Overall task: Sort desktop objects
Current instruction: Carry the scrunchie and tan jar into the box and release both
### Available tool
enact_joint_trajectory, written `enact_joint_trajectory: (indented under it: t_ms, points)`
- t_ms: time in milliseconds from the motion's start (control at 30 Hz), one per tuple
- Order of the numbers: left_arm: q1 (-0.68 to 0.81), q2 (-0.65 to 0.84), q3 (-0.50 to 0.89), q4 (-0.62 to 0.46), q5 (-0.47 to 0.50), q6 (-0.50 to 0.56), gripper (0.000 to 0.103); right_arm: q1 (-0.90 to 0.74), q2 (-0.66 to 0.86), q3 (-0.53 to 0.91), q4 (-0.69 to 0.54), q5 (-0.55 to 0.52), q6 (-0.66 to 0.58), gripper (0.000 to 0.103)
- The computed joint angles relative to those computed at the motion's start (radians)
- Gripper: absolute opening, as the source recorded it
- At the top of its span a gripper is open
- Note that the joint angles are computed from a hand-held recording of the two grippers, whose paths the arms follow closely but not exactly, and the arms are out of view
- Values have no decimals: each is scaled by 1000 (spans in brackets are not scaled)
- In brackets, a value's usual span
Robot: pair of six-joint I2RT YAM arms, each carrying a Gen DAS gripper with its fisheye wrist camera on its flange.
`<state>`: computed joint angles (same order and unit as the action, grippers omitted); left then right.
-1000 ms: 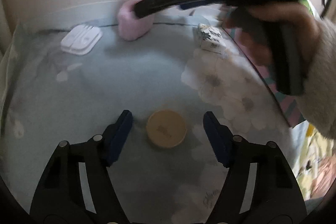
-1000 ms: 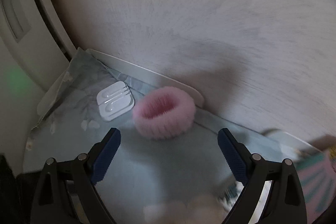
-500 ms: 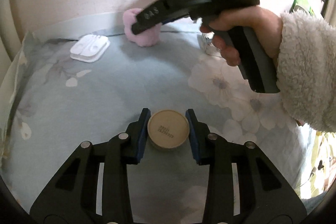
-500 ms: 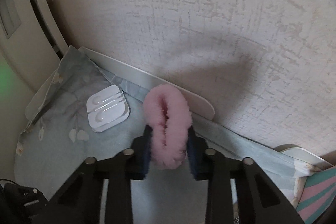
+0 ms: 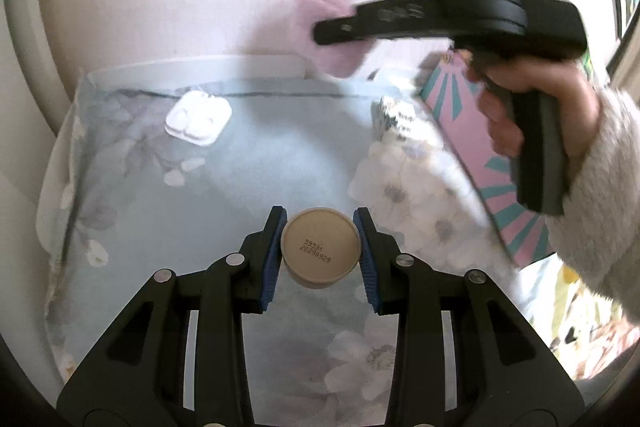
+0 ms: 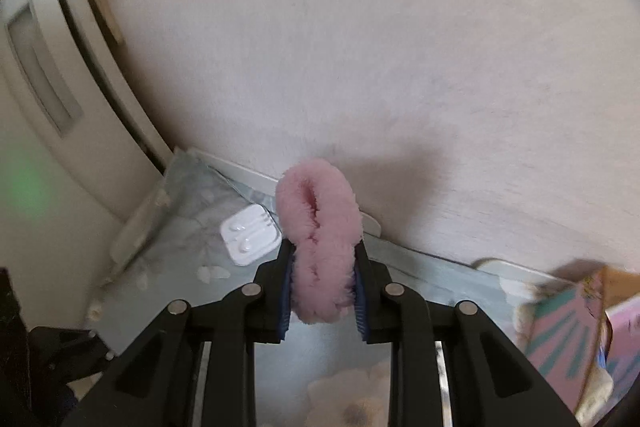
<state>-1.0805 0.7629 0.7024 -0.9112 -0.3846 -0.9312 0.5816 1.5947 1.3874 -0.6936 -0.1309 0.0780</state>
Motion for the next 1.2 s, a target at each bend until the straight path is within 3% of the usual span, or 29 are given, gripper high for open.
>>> enact_joint_trajectory:
  t_ms: [233,500,833,1067,1200]
  points:
    - [143,78,204,-31,90,162,31,-54,-152,19,-158,1,52,23]
    - [320,315,443,101,334,399,31,-208,-303,37,-298,44,14,23]
    - [285,730,839,139,442,551,31,-469,-460,-11,-393,37,-15,23]
    - [237,1040,1171,54,503,627,31,-725,-548,-88,-444,-49,-68,23]
    - [205,1246,1385,-18,532,648,31,-776,-581,-173,-443,-51,-69,23]
